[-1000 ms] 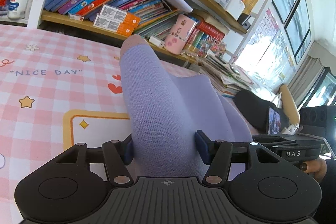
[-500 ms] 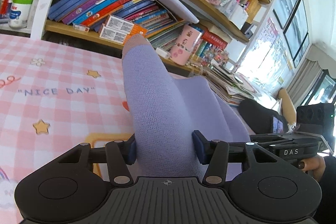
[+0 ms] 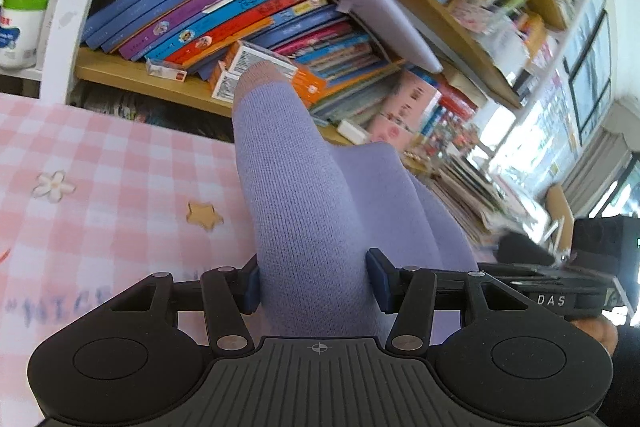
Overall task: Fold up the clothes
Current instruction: 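Lift the folded sweater with both tools and carry it toward the bookshelf, then lower the folded sweater onto the table and open both tools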
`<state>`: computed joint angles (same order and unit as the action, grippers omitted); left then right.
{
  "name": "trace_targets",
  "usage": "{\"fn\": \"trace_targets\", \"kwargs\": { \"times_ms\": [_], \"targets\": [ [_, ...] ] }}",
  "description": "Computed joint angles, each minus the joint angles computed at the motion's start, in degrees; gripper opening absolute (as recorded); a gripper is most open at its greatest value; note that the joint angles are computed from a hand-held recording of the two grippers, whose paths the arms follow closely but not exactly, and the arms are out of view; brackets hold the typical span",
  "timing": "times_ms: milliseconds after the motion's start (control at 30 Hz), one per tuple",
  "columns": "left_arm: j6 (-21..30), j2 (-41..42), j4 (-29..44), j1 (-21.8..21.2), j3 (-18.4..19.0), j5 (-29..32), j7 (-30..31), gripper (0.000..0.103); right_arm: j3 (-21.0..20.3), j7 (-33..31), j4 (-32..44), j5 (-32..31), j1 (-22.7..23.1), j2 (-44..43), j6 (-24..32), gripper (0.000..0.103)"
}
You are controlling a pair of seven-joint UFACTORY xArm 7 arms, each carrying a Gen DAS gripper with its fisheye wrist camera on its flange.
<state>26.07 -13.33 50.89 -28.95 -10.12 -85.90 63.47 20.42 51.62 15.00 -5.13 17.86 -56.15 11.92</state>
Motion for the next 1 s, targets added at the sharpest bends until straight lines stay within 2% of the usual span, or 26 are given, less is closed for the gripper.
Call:
{"fn": "trace_targets", "kwargs": {
  "times_ms": [233,367,500,600,767,900,1000],
  "targets": [
    [-2.4,13.1,12.4,1.5,-1.5,-2.0,0.7,0.050,-4.9,-6.3,1.9,-1.2,-7.1,11.3,-10.9,0.028],
    [-3.7,18.3,17.5,2.5,-2.9,-0.7,-0.7,0.050,-5.8,-9.1,3.2,-0.3,-10.0,17.0,-15.8,0.028],
    [-3.5,21.4,20.8,4.0,-3.8,-3.5,1.2,0.050,-5.3,-10.2,3.7,1.9,-12.6,21.1,-22.0,0.028],
    [-4.3,23.5,23.0,4.6,-4.3,-5.1,1.1,0.050,-6.5,-11.2,4.5,3.9,-12.3,24.6,-25.5,0.028],
    [-6.1,25.4,24.3,4.9,-5.1,-5.3,1.0,0.050,-6.7,-13.1,5.2,6.6,-11.9,28.4,-28.0,0.028],
    [-6.0,26.6,25.0,5.1,-5.4,-6.5,1.8,0.050,-10.9,-13.7,4.4,7.5,-8.1,29.7,-30.2,0.028],
    [-6.2,27.8,25.9,5.1,-5.6,-5.9,0.7,0.050,-12.1,-14.3,4.7,8.0,-7.3,30.6,-30.7,0.028]
  ]
}}
